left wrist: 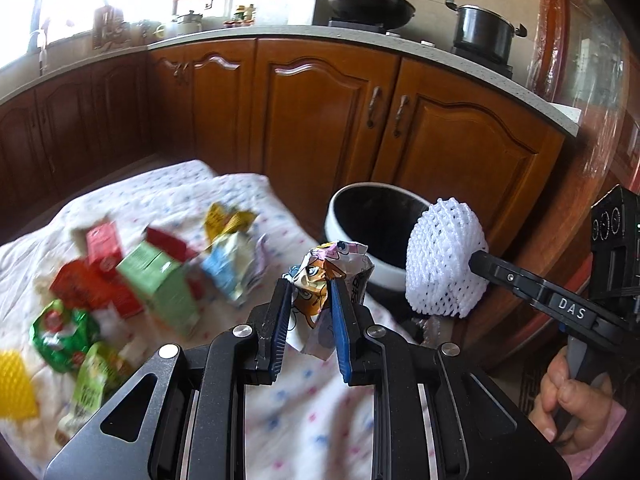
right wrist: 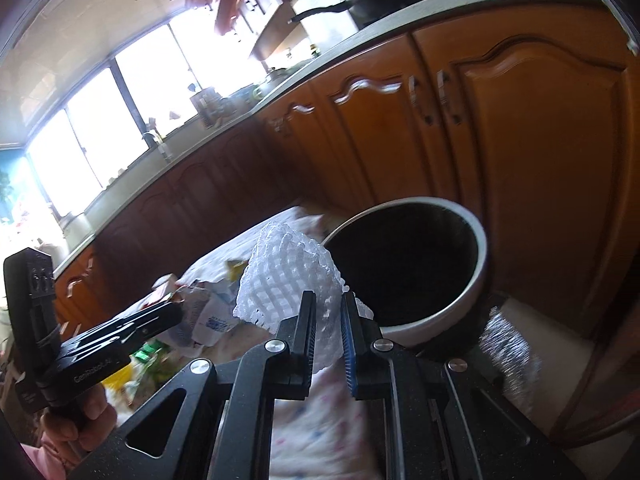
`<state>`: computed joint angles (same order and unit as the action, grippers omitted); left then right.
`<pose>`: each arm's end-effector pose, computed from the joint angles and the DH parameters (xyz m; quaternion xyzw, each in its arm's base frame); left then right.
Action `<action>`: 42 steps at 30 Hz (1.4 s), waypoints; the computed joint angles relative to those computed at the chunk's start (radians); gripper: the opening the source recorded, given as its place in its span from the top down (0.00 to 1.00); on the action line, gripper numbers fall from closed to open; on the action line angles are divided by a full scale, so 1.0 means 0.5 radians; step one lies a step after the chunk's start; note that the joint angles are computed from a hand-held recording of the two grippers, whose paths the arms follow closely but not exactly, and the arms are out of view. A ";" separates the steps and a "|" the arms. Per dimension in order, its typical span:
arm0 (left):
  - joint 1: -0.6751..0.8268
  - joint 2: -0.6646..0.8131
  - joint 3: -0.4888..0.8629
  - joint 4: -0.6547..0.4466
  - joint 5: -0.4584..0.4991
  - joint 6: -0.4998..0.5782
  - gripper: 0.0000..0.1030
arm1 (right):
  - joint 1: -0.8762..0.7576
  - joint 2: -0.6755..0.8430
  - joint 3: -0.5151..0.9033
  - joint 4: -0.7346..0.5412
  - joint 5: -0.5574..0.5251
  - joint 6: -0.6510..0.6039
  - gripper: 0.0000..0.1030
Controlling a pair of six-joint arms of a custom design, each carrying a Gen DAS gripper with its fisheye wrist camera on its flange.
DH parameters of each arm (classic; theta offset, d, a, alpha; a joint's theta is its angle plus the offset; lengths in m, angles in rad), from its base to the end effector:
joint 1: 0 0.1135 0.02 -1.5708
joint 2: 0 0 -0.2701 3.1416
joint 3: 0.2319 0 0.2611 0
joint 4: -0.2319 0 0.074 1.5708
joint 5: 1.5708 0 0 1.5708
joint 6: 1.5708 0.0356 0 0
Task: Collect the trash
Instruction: 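Carry both items over the black-and-white bin and open both tools to drop them, then move both open tools back over the table of trash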
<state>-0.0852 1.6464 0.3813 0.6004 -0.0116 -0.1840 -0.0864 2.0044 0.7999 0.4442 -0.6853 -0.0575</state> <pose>0.2595 -0.0217 0.0910 -0.0469 0.8979 -0.0536 0.4344 0.3547 -0.0081 0.0729 -0.1199 0.8674 0.2813 0.3926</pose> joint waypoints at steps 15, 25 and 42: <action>-0.216 0.522 0.842 -0.388 -0.095 -0.086 0.82 | -0.012 0.436 0.782 -0.442 0.268 -0.052 0.88; -0.289 0.899 1.330 -0.667 -0.135 -0.101 0.81 | 0.025 0.680 1.104 -0.656 0.367 -0.113 0.86; -0.214 0.868 1.196 -0.587 -0.029 -0.182 0.51 | -0.052 0.577 0.840 -0.414 0.134 0.050 0.21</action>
<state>-0.1923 2.0801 0.9793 0.3071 -0.0263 -0.2749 -0.1122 2.2928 1.2198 0.2370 -0.6182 -0.0325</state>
